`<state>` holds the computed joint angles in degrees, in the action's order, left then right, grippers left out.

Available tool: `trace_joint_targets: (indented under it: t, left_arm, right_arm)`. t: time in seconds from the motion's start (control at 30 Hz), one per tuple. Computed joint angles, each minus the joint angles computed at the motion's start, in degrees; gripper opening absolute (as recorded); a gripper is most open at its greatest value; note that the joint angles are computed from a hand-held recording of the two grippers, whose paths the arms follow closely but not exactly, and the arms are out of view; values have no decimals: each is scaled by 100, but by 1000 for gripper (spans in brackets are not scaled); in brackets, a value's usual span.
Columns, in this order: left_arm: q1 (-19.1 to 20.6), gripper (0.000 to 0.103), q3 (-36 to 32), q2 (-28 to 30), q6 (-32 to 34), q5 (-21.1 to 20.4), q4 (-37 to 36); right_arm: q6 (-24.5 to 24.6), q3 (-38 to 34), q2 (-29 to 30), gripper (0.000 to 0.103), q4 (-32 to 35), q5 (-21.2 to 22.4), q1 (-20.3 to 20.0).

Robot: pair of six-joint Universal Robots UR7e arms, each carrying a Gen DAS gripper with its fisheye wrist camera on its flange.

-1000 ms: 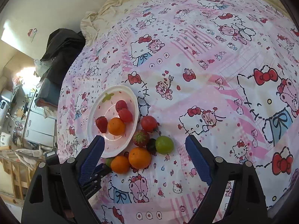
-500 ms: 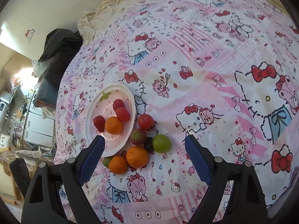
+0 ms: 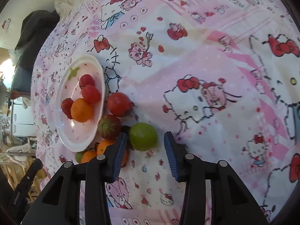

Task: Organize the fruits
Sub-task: 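Close the left tool on the dark grape while the right tool grasps a green lime, then lift and carry the grape and lime over the plate with both tools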

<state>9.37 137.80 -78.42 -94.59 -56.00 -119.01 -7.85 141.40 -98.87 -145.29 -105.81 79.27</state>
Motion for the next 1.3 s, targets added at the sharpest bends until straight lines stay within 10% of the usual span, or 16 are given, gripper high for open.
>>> trace_joint_targets:
  t: [0.5,1.3]
  left_arm:
    - [98,14,-30,140,-18,82,4]
    - [-545,14,-468,-508,-328,1348,1802]
  right_arm:
    - [-204,35,-218,32,52,359,-183]
    - [-791,-255,-1270,32,807,2586,60]
